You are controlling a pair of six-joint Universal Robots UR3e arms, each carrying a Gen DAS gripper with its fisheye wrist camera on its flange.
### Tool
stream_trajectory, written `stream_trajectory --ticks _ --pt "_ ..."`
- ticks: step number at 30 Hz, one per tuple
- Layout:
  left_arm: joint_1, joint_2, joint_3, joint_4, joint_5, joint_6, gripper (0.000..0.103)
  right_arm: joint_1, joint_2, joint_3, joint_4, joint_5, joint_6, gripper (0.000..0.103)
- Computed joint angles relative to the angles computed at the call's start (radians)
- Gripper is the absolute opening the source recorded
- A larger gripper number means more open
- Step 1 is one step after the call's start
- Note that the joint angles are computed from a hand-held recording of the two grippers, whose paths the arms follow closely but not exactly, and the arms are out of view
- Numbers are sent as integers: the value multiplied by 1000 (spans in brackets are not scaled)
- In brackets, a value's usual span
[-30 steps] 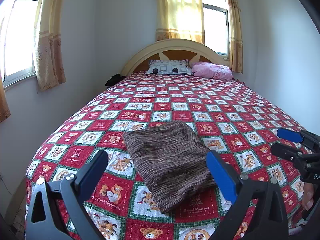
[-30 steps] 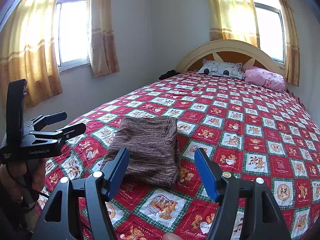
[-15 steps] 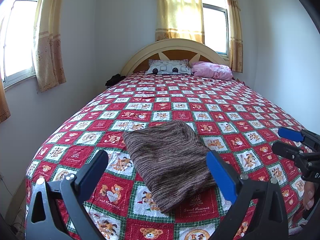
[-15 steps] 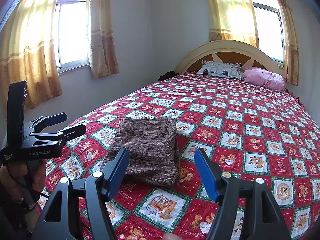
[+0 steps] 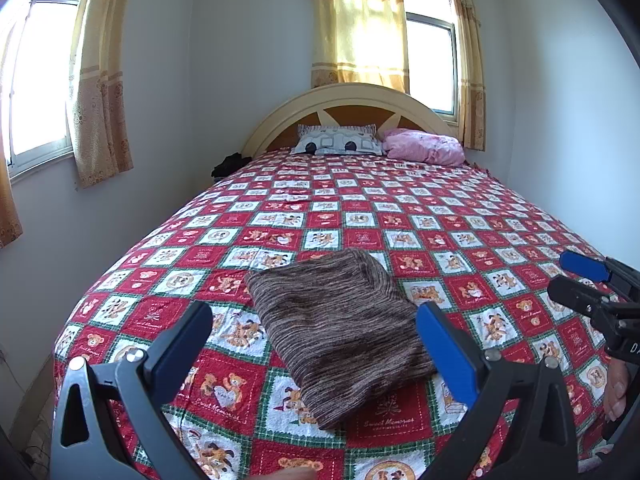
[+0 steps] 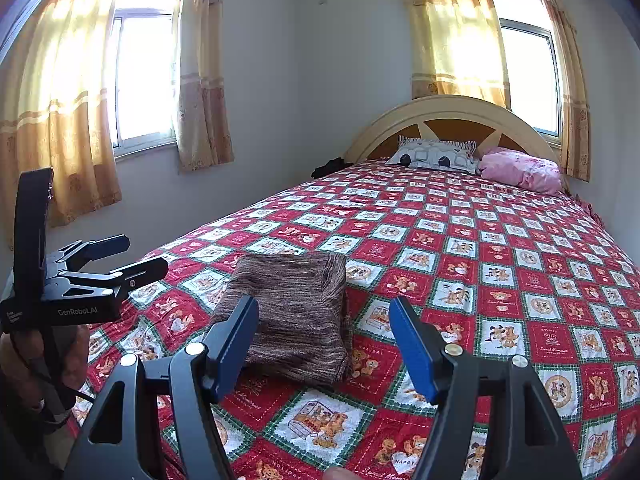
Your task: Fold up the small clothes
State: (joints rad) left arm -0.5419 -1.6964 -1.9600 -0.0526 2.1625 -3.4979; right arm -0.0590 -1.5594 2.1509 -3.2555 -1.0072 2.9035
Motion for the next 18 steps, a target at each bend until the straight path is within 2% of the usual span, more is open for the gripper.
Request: stream_trajectory --ticks 11,18 --pt "41 22 -18 -32 -57 -34 103 8 3 1 6 -4 -14 68" --pt "33 -2 -21 -6 -52 -8 103 20 17 -13 28 -21 -25 68"
